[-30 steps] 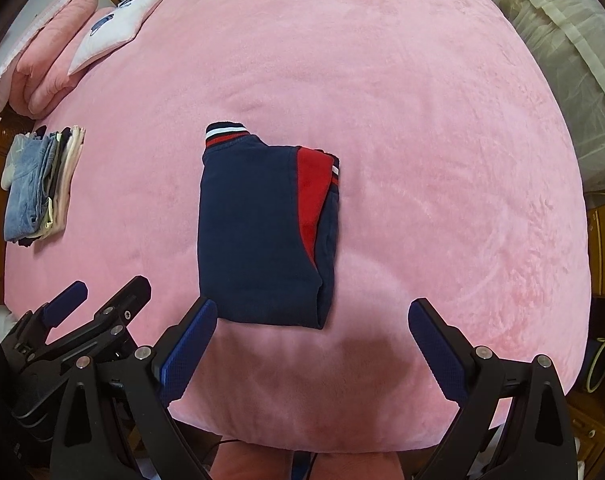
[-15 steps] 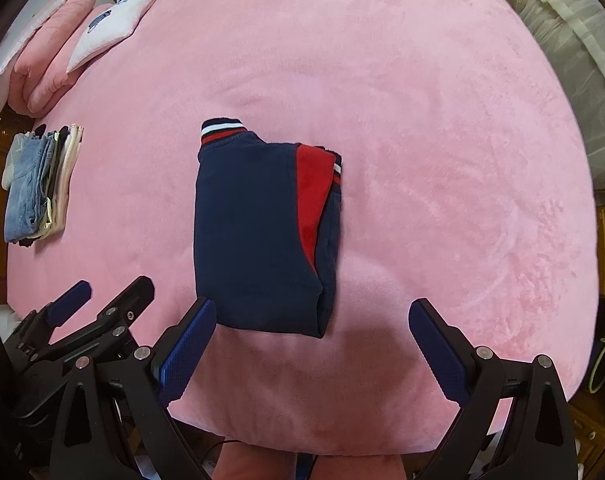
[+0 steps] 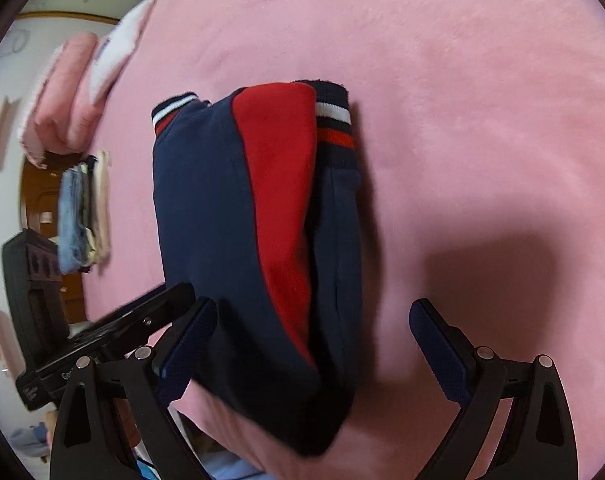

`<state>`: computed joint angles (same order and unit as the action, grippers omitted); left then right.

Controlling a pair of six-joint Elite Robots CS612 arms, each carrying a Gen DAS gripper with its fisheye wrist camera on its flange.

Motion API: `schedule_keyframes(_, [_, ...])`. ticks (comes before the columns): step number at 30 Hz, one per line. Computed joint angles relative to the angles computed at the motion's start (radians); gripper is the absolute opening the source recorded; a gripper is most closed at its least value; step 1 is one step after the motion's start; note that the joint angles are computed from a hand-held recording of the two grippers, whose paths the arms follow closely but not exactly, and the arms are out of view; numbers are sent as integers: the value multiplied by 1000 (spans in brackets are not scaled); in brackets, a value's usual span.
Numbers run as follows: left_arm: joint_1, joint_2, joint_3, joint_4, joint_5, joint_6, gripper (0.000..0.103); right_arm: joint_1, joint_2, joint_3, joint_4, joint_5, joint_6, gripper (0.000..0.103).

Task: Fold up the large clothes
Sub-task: 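Grasp the folded jacket bundle with both grippers and lift it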

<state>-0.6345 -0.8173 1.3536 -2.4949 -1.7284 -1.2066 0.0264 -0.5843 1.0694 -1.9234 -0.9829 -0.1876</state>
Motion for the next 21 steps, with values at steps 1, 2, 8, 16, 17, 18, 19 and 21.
schedule_keyframes(1, [7,5,21,-74,-22,-28,82,-5,9,-1,-13,39,10,98])
schedule_keyframes(2, [11,10,35,-128,-38,-47,82,-9,17,-2,-27,71,23,97])
schedule_keyframes(8, [30,48,77,-338,-102,-110,83,-17,54,-32,-6,196,-10,58])
schedule_keyframes(16, [27,30,94,-372,-122,-117,47,-12,13,16,-63,151,-39,35])
schedule_keyframes(17, [24,20,97,-366,-120,-127,44,-10,1,24,-68,142,-27,33])
schedule_keyframes(18, [20,7,97,-340,-116,-119,43,-7,-4,20,-61,136,-20,32])
schedule_keyframes(19, [19,-8,95,-307,-120,-106,42,-5,-14,24,-53,128,-23,31])
schedule_keyframes(21, [12,-38,102,-258,-119,-103,41,0,-43,30,-17,104,-47,30])
